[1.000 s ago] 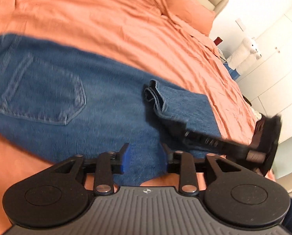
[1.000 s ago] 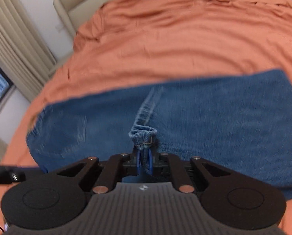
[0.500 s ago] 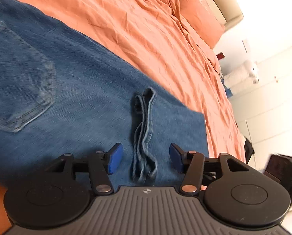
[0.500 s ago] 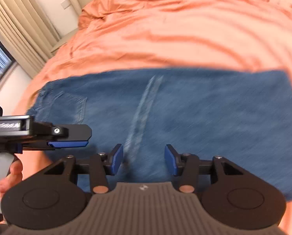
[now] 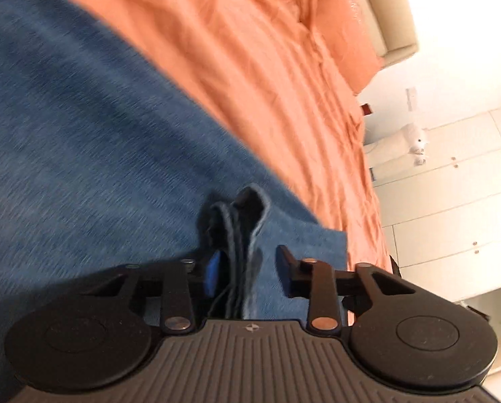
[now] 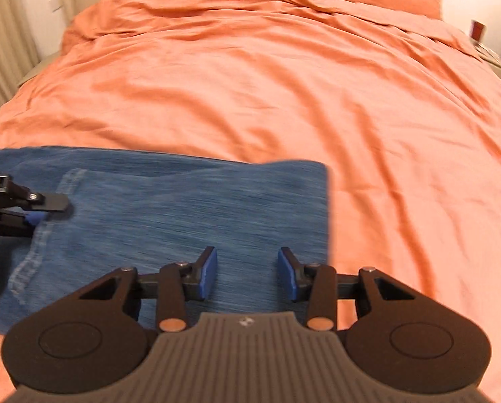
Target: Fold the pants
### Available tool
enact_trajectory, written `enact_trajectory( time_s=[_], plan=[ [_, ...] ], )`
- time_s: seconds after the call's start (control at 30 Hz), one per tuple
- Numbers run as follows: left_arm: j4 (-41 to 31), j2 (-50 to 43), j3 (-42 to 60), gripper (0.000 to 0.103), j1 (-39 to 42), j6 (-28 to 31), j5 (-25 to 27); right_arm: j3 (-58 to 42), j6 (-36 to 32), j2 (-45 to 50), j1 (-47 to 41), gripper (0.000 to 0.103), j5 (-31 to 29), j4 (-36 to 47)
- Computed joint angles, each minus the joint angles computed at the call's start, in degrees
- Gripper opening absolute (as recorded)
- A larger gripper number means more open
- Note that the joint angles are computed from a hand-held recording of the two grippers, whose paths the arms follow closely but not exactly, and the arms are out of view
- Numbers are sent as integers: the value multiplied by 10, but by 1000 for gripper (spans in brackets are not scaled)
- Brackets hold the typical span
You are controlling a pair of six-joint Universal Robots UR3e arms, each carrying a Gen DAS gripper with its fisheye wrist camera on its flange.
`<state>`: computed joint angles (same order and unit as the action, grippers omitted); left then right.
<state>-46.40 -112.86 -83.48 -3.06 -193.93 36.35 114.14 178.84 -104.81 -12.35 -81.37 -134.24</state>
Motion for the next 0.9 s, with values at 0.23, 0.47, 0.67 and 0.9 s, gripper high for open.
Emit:
enact_trajectory(
  time_s=[0.23,0.47,0.67,0.9],
  plan=[
    [93,110,-20,8,-48,146,84,67,-61,-61,-99,18,28,-19],
    [35,101,22,8,-104,214,240,66,-88,-46,-116,12,53,-85],
    [11,48,23,9,-79,192,231,2,-59,95,-55,7,-6,-168],
    [5,38,3,11,-52,206,190,-66,-32,236,-36,2,-26,-184]
  ],
)
